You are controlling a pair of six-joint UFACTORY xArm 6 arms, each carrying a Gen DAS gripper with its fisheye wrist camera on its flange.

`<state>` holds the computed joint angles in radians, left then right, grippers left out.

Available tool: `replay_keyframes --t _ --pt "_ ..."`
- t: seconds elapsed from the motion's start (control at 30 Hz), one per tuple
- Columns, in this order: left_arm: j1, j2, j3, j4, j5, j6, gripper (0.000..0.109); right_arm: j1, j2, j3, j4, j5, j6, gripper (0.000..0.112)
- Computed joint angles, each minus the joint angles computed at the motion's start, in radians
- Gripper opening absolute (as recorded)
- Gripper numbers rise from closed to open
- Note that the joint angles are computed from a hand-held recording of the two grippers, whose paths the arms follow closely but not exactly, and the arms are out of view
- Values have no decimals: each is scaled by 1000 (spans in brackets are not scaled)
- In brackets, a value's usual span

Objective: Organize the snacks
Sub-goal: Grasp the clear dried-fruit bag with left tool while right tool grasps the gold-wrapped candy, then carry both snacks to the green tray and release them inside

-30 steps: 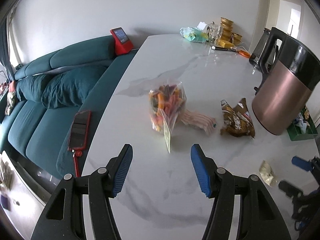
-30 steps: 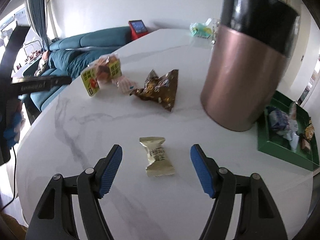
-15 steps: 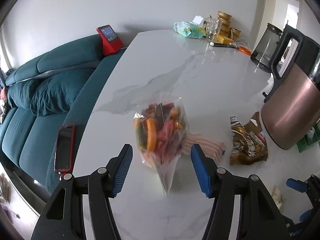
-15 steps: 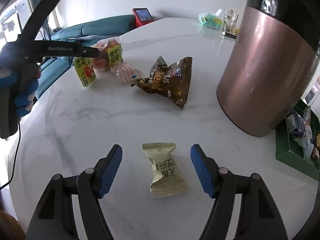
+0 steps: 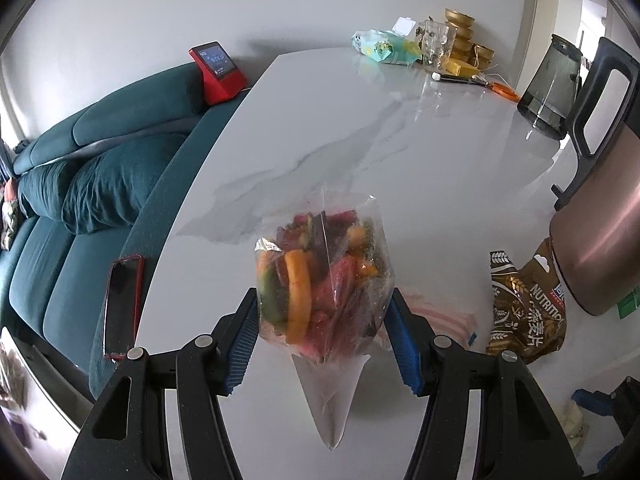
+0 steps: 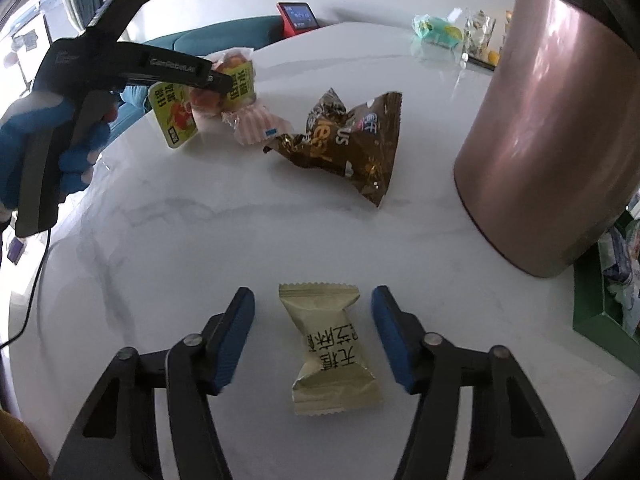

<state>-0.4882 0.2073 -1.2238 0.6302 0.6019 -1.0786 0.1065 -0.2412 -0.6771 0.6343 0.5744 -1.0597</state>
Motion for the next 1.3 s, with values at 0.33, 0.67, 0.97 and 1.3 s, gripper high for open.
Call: replay_keyframes --t 0.33,0.67,0.97,1.3 --pt "8 17 -5 9 -26 -17 44 10 -41 33 14 -4 -29 12" --pt "2 -2 17 51 -39 -55 42 6 -41 30 14 4 -25 11" --pt "-11 -59 51 91 -38 -99 41 7 -48 1 70 12 -44 11" --pt "-70 -192 164 106 -30 -120 41 -10 -152 19 117 131 -105 11"
